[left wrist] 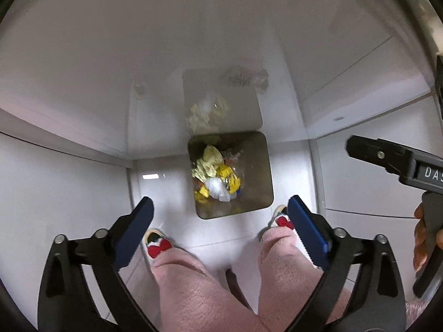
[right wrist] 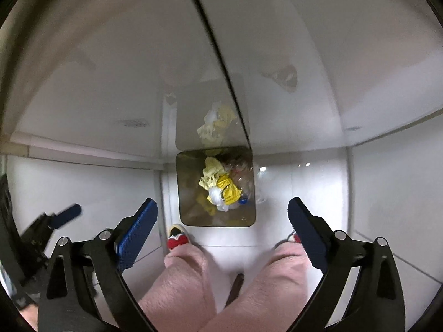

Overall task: Collect trash
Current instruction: 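Open both tools to drop the snack bag and bottle into the bin, then grasp the white tissue with the left tool while the right tool grasps the crumpled foil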

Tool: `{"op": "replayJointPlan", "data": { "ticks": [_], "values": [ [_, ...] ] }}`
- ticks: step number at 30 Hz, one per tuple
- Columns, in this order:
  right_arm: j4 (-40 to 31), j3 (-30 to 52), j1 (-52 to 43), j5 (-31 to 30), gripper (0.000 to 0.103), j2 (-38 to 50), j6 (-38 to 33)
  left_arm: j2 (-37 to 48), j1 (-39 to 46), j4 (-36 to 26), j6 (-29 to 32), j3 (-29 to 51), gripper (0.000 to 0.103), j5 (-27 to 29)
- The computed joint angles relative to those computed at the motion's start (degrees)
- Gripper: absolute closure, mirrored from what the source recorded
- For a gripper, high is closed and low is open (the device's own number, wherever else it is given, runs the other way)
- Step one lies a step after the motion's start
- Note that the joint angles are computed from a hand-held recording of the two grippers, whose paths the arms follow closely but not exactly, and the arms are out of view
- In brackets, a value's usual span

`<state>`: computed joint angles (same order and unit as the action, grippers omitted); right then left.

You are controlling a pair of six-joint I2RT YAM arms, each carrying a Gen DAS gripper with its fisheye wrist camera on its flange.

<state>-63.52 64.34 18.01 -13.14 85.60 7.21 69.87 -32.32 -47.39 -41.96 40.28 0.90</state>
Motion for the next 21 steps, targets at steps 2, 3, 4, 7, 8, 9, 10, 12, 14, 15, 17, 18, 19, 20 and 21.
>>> {"op": "replayJointPlan", "data": {
  "ticks": [2, 3, 4, 7, 8, 9, 10, 12, 14, 15, 17, 18, 19, 20, 21],
  "values": [
    [-2.25, 1.95, -0.93, -0.01, 0.007, -1.12, -1.06, -2.54, -0.18, -3.8, -0.67, 2.27, 0.008, -1.06],
    [-4.14, 3.73, -1.62, -0.07, 0.007, -2.05, -1.77, -3.5, -0.11, -5.5, -0.93, 3.41, 0.008, -1.41],
    [-5.22, 5.0, -1.97, -0.15, 0.007, -2.43, -2.19, -4.43, -0.03, -7.11, -1.17, 4.57, 0.008, -1.7],
    [-8.48, 9.58, -3.27, -0.75, 0.007, -3.46, -3.84, -6.21, -1.66, -11.91, -2.41, 9.74, 0.008, -4.15],
    [-9.57, 11.5, -3.6, -0.82, 0.007, -3.79, -4.42, -6.59, -2.53, -14.63, -2.57, 12.94, 0.008, -6.22],
    [-10.76, 14.0, -3.86, -0.86, 0.007, -3.97, -4.93, -6.54, -2.69, -16.14, -2.29, 14.99, 0.008, -7.49],
    [-11.79, 16.29, -4.14, -1.01, 0.007, -4.03, -5.2, -6.26, -2.96, -18.31, -2.22, 17.84, 0.008, -9.03],
    [-14.01, 22.29, -5.17, -1.96, 0.007, -3.51, -5.98, -5.82, -2.71, -21.17, -2.05, 22.44, 0.008, -10.95],
    [-15.01, 27.8, -5.82, -2.43, 0.006, -2.65, -6.62, -5.58, -1.66, -23.29, -1.6, 27.03, 0.008, -11.92],
    [-15.63, 30.92, -6.13, -2.35, 0.004, -1.82, -7.05, -5.37, -0.93, -23.99, -1.06, 29.18, 0.008, -12.28],
    [-16.1, 37.1, -6.58, -2.11, 0.004, 0.32, -7.44, -4.16, 0.54, -25.15, 0.61, 33.59, 0.008, -13.15],
    [-16.3, 39.42, -6.81, -2.3, 0.004, 1.35, -7.36, -3.4, 1.3, -25.52, 1.69, 35.52, 0.008, -13.64],
    [-16.48, 42.73, -7.25, -2.77, 0.003, 3.07, -7.2, -2.53, 2.21, -25.59, 2.99, 37.37, 0.008, -14.09],
    [-16.44, 44.93, -7.46, -2.9, 0.003, 4.47, -7.06, -1.87, 2.94, -25.15, 4.05, 38.56, 0.008, -14.51],
    [-16.1, 47.51, -7.45, -2.41, 0.003, 6.29, -6.75, -1.16, 4.16, -24.62, 5.45, 39.81, 0.008, -14.55]
  ]
}}
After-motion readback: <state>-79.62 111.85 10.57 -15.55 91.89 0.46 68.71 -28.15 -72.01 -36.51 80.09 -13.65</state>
